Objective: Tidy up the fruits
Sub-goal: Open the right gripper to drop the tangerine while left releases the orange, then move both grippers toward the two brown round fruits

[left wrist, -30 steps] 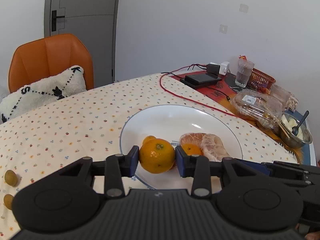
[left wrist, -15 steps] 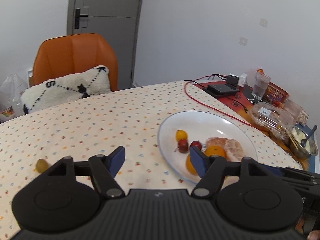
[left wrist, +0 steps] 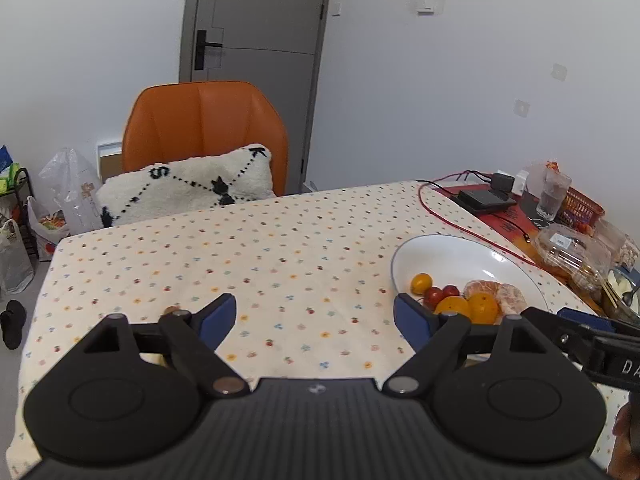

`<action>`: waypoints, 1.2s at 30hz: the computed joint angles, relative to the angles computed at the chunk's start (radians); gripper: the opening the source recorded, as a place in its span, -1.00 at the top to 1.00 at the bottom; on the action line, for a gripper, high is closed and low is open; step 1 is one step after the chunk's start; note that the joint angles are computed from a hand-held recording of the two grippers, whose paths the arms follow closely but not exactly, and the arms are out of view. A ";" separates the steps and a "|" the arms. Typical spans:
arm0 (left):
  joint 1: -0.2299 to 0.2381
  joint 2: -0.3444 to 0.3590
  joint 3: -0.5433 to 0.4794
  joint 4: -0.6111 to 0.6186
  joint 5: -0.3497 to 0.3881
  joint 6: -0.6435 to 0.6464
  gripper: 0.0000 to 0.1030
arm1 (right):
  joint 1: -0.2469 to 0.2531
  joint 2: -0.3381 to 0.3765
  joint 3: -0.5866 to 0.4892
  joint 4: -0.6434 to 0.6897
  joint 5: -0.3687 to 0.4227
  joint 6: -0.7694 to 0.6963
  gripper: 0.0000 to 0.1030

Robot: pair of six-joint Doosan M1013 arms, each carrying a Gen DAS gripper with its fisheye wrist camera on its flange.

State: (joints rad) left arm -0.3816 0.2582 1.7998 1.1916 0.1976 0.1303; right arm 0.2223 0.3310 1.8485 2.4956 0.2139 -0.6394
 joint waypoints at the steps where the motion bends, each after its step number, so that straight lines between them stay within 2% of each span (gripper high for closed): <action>1: 0.004 -0.005 0.006 -0.005 -0.002 -0.003 -0.64 | 0.006 -0.002 0.002 0.071 -0.002 -0.073 -0.54; 3: 0.012 -0.013 0.015 -0.065 -0.009 0.048 -0.64 | 0.014 -0.006 0.004 0.145 -0.002 -0.149 -0.57; 6: 0.020 -0.027 0.038 0.016 -0.007 -0.028 -0.64 | 0.023 -0.009 0.003 0.164 -0.004 -0.170 -0.64; 10: 0.037 -0.040 0.062 0.057 -0.014 -0.085 -0.64 | 0.040 -0.010 0.003 0.229 0.004 -0.235 -0.89; 12: 0.046 -0.045 0.071 0.068 -0.017 -0.101 -0.64 | 0.047 -0.010 0.004 0.239 0.014 -0.244 -0.94; 15: 0.059 -0.049 0.081 0.048 -0.018 -0.100 -0.64 | 0.056 -0.009 0.002 0.218 0.017 -0.218 -1.00; 23: 0.085 -0.049 0.103 0.118 -0.023 -0.190 -0.58 | 0.076 0.003 -0.019 0.104 0.011 -0.119 -1.00; 32: 0.110 -0.019 0.096 0.085 -0.038 -0.181 -0.32 | 0.091 0.028 -0.050 -0.053 0.011 0.032 -1.00; 36: 0.121 -0.002 0.087 0.017 -0.052 -0.121 -0.19 | 0.097 0.042 -0.066 -0.135 0.009 0.102 -1.00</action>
State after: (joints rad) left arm -0.2604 0.2566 1.8864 1.2088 0.1459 0.0092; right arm 0.3196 0.3727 1.7828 2.3602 0.2228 -0.5374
